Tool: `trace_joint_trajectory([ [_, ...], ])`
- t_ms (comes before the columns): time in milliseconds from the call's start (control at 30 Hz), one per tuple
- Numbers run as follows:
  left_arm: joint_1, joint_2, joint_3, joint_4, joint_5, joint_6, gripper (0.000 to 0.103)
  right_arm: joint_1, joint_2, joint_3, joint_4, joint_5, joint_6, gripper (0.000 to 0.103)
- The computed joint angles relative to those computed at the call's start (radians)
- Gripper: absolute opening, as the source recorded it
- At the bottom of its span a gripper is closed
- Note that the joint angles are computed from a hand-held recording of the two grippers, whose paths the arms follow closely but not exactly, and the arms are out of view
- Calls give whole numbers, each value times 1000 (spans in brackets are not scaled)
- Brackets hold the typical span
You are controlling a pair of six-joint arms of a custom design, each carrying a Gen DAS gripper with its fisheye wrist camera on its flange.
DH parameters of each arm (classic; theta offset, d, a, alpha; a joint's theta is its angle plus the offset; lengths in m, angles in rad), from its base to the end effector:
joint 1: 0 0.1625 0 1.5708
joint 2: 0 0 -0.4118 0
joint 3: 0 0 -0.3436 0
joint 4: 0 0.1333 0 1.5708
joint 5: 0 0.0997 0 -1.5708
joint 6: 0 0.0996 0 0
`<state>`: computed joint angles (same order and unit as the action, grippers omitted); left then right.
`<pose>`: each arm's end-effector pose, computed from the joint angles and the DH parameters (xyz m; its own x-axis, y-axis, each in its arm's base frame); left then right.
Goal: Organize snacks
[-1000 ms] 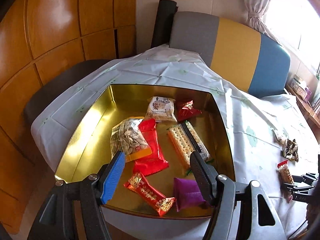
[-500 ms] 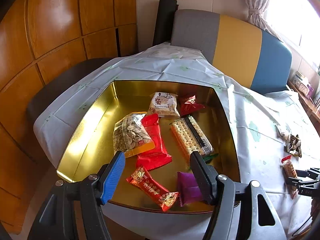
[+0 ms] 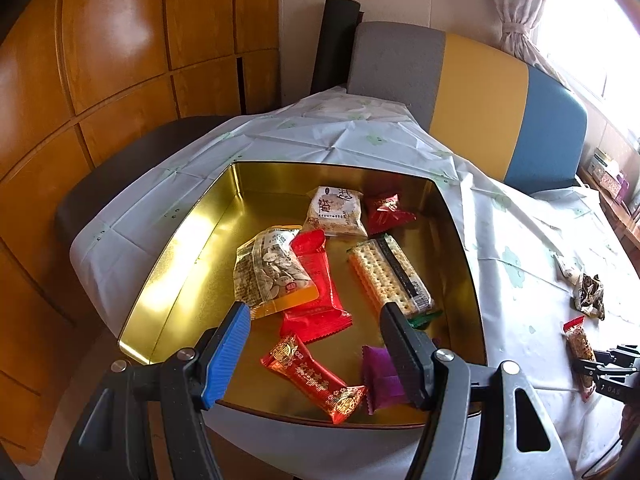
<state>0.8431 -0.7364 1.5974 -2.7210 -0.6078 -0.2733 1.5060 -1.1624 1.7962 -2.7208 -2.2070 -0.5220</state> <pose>-0.2656 -0.6215 0.1524 -0.7326 0.0042 -0.6806 0.4567 0.7445 -0.4870 0.0373 -0.5703 0.3165 -0.7074 -0.1339 0.6940 -0.3419 0.9242 -0.1702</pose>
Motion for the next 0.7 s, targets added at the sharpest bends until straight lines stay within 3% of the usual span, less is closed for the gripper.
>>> trace_joint_trajectory([
  [467, 6, -31, 30, -49, -12, 6, 68, -2, -5, -33, 74, 8, 84, 29],
  [700, 10, -46, 42, -73, -4, 13, 68, 27, 14, -62, 112, 71, 128, 29],
])
